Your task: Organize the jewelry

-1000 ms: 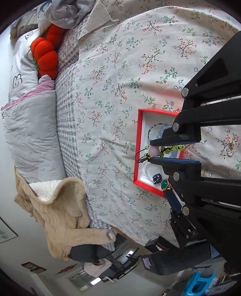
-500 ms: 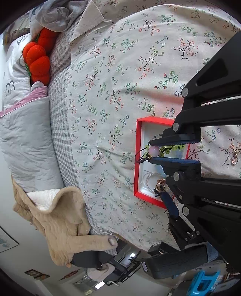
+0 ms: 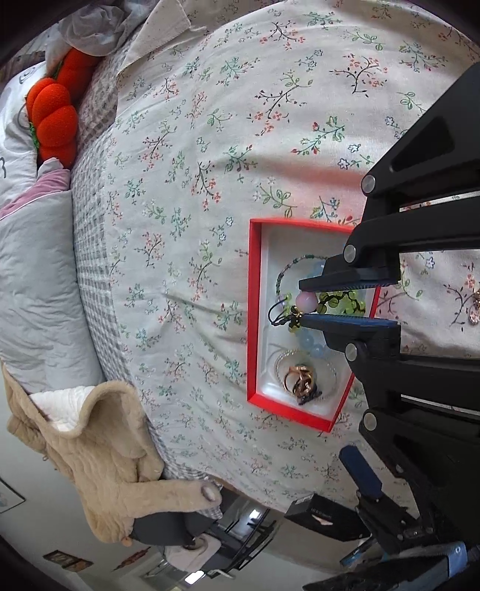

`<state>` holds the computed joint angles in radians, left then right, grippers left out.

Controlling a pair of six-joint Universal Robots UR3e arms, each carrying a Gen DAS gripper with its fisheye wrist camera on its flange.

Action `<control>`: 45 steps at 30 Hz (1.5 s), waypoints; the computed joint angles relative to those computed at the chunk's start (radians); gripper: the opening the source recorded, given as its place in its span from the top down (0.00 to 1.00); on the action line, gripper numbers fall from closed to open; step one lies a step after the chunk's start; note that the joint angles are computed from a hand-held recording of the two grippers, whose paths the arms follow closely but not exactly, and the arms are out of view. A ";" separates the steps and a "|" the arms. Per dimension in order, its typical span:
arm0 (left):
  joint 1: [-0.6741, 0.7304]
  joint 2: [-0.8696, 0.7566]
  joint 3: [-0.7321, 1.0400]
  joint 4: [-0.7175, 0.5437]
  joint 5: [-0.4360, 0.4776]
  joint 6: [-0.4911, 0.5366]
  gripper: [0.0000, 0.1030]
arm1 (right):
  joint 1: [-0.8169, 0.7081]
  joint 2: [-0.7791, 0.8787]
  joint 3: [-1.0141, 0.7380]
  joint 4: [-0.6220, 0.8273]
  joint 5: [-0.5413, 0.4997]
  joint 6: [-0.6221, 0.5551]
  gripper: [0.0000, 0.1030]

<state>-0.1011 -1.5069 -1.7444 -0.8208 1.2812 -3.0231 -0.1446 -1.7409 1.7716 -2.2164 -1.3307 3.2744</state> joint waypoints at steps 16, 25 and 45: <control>-0.013 0.015 0.010 -0.074 0.043 0.015 0.37 | -0.086 -0.158 0.023 0.153 0.039 -0.089 0.48; 0.039 0.073 -0.040 -0.178 0.002 -0.025 0.23 | -0.047 -0.307 0.095 0.274 -0.025 -0.176 0.37; 0.188 0.331 -0.407 -0.051 -0.007 0.132 0.14 | 0.144 -0.457 0.334 0.287 -0.179 -0.223 0.36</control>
<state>0.0866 -1.1761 -2.1513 -0.8715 1.2743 -2.8907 -0.0010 -2.1977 2.1061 -1.9293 -1.5102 3.0514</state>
